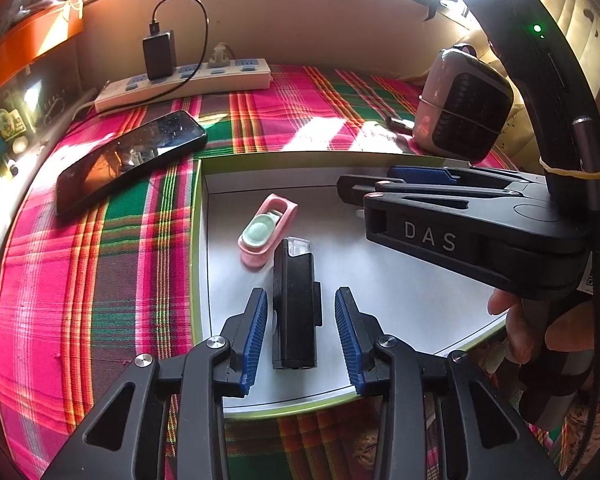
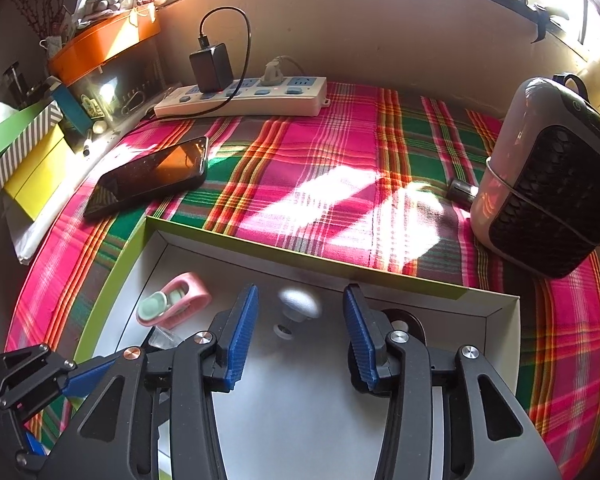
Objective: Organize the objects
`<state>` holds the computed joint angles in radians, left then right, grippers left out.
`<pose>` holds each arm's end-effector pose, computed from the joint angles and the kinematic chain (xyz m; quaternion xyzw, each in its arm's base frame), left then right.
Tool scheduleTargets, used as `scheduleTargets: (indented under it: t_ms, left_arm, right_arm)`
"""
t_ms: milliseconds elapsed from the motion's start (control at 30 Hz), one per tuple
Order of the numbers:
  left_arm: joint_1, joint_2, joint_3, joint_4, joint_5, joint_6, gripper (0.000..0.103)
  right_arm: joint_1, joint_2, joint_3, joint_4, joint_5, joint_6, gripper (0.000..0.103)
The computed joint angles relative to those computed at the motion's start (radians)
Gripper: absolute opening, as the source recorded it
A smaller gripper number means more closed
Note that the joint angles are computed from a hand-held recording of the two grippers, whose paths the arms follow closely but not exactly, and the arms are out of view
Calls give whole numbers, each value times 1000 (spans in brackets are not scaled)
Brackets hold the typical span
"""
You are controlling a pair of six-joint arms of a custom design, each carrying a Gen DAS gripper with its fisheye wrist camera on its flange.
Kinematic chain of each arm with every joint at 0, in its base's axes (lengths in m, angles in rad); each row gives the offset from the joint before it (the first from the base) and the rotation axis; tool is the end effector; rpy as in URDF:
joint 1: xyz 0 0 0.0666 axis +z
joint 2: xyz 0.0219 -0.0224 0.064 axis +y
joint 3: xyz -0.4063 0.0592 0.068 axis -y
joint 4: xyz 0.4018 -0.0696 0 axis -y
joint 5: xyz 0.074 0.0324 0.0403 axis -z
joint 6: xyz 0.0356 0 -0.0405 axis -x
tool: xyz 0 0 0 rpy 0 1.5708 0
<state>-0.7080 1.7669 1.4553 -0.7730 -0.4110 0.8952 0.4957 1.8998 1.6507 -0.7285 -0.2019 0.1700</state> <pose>0.4647 -0.3796 0.2983 -0.1377 0.9414 -0.0315 0.3062 0.5841 0.3235 0.3037 -0.3387 0.8896 0.1422 0.2713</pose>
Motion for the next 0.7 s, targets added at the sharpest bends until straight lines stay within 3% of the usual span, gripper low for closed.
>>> scheduleTargets:
  t_ms: [700]
  left_arm:
    - [-54,-73,-53,-13,-91,53,39]
  right_arm:
    - [-21,-140,-142,87,-22,-11,46]
